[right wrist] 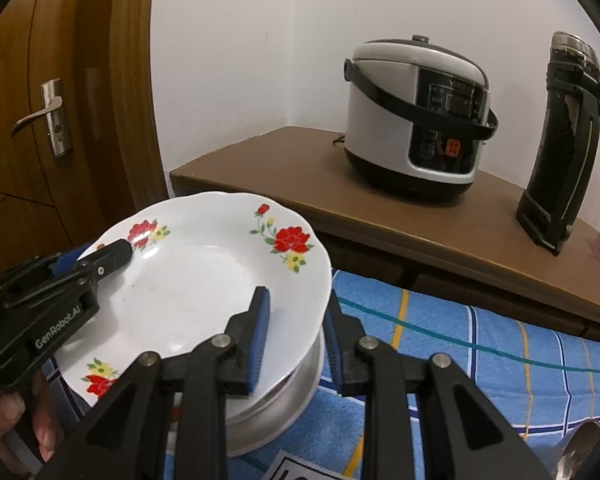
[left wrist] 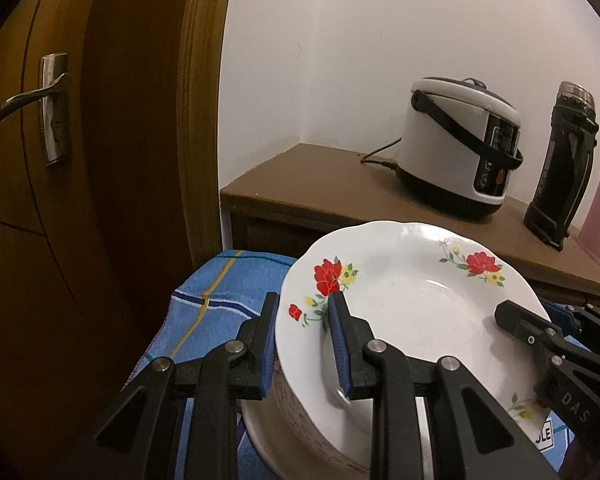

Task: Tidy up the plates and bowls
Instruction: 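Carry the red-rose plate over the bowl-and-plate stack and lower it, then settle the red-rose plate onto the pink-floral bowl with the left tool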

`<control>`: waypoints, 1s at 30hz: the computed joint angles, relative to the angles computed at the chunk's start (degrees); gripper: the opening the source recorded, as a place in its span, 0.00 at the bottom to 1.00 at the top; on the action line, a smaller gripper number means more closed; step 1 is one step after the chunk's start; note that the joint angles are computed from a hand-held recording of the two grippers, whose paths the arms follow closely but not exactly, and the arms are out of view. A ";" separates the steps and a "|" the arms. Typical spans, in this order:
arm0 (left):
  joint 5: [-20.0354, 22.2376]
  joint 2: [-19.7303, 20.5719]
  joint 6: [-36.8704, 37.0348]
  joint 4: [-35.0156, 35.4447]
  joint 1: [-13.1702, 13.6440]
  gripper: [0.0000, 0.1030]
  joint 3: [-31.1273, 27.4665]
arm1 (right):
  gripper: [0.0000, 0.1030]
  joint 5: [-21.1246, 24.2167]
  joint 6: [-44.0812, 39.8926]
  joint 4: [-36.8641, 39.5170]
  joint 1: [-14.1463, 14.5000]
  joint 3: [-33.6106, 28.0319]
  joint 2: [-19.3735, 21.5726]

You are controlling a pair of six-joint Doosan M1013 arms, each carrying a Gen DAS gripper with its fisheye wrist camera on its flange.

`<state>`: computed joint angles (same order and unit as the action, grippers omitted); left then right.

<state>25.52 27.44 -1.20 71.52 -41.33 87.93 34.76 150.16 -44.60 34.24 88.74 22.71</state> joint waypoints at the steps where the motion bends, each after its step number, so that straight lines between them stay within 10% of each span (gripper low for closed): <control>1: 0.21 0.09 0.56 -0.47 -0.03 0.26 -0.11 | 0.26 -0.15 0.15 0.02 -0.05 0.02 0.10; 30: 0.55 1.33 14.45 -16.05 0.92 0.27 -2.20 | 0.27 0.86 -6.10 4.53 -0.44 -1.19 1.45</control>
